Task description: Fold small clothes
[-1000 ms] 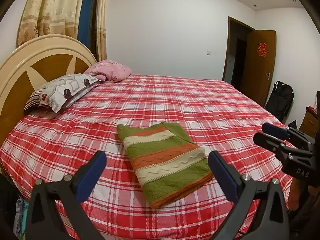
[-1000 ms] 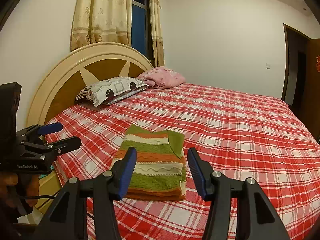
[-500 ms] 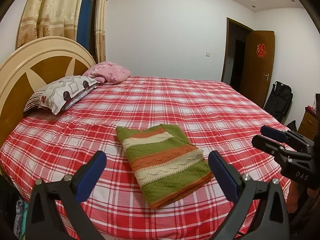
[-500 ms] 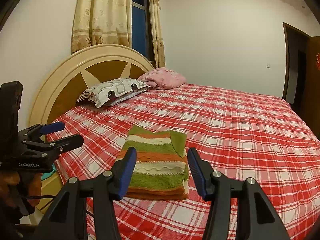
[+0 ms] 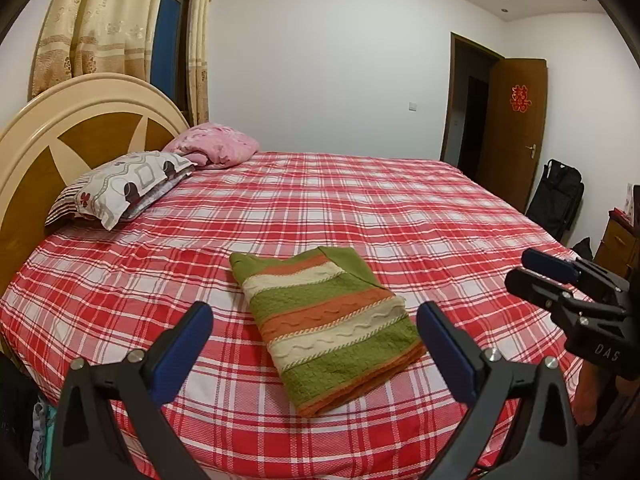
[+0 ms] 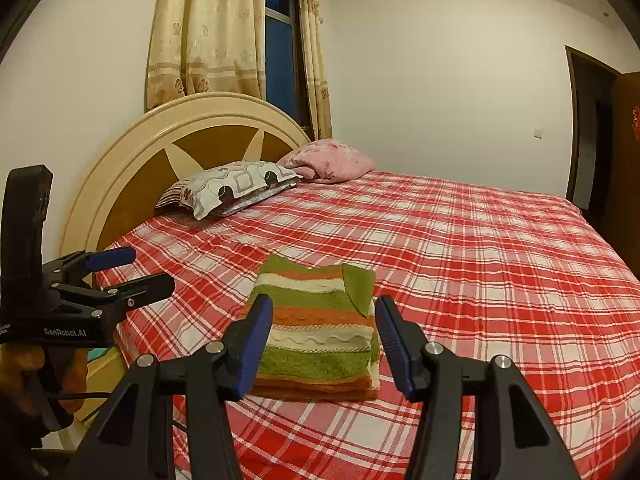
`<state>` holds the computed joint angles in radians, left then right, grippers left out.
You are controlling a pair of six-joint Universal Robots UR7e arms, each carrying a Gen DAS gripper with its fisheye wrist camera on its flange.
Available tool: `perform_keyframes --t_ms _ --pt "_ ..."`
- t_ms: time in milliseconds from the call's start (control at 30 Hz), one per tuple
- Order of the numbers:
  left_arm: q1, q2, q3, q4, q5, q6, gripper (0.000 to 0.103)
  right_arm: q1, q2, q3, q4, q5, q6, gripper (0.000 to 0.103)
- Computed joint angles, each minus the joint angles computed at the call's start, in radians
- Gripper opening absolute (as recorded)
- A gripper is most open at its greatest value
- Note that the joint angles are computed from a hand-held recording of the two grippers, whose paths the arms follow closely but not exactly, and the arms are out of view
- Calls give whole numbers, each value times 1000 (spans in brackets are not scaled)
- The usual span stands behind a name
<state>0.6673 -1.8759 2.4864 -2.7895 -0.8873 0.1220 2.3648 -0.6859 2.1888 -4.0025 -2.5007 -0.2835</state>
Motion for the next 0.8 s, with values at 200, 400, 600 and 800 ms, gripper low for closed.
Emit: perform_keyframes --t_ms 200,400,600,800 --pt "9 6 -7 7 -11 3 103 3 2 0 1 0 2 55" --pt "4 1 2 -22 -13 12 103 3 -1 -1 6 0 3 55" --pt "6 0 1 -20 -26 8 103 3 5 -2 -14 3 -17 55" --pt "7 9 0 -16 -5 0 103 -1 6 2 -15 8 -19 55"
